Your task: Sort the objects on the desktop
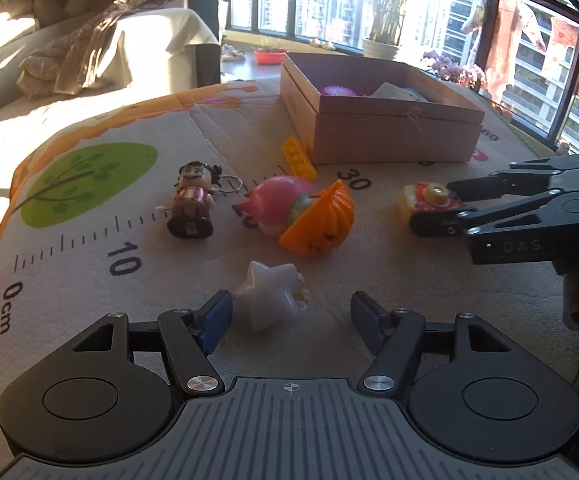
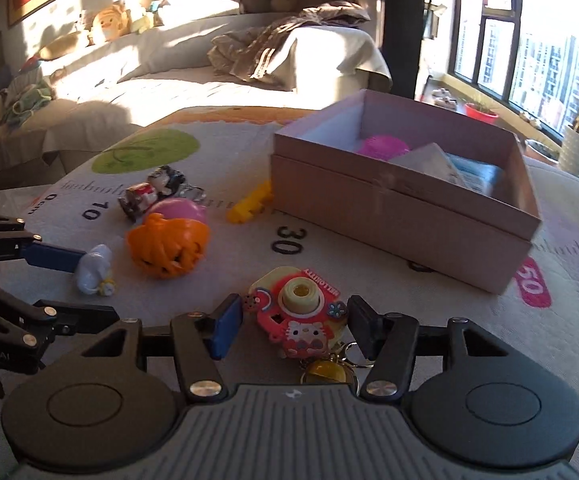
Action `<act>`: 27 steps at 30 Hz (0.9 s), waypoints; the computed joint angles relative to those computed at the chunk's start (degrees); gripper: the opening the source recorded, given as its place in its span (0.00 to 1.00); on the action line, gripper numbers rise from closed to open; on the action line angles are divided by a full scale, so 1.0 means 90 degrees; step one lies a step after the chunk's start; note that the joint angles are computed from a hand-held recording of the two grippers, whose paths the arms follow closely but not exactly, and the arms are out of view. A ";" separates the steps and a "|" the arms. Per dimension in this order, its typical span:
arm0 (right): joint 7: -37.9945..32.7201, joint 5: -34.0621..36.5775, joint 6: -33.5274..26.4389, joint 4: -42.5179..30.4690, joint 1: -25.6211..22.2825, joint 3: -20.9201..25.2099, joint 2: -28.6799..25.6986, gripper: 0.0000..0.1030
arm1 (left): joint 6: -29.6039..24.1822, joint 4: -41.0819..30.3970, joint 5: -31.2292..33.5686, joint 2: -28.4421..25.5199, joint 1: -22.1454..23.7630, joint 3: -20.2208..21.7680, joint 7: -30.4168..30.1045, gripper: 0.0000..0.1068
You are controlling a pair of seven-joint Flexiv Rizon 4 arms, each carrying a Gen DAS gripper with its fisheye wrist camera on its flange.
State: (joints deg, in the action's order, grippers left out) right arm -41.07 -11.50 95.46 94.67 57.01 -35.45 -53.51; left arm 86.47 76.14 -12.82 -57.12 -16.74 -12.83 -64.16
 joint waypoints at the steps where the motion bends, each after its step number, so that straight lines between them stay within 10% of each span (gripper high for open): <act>1: 0.0052 0.0072 0.0018 0.0169 0.0109 -0.0141 0.0037 0.56 | 0.0004 -0.0110 0.0000 -0.0056 -0.0101 0.0116 -0.0057 0.66; 7: 0.0182 0.0403 0.0175 0.0648 0.0338 -0.0433 0.0139 0.56 | -0.0163 -0.0580 0.0036 -0.0306 -0.0146 -0.0100 0.0041 0.34; 12: -0.0102 0.0387 0.0218 0.0459 0.0141 -0.0238 0.0071 0.59 | -0.0104 -0.0296 0.0088 -0.0266 0.0149 -0.0834 0.0799 0.32; 27: -0.0639 0.1340 0.1144 0.1096 0.0569 -0.0563 0.0807 0.56 | 0.0315 -0.0265 0.0051 -0.0012 -0.0062 -0.0831 0.1147 0.32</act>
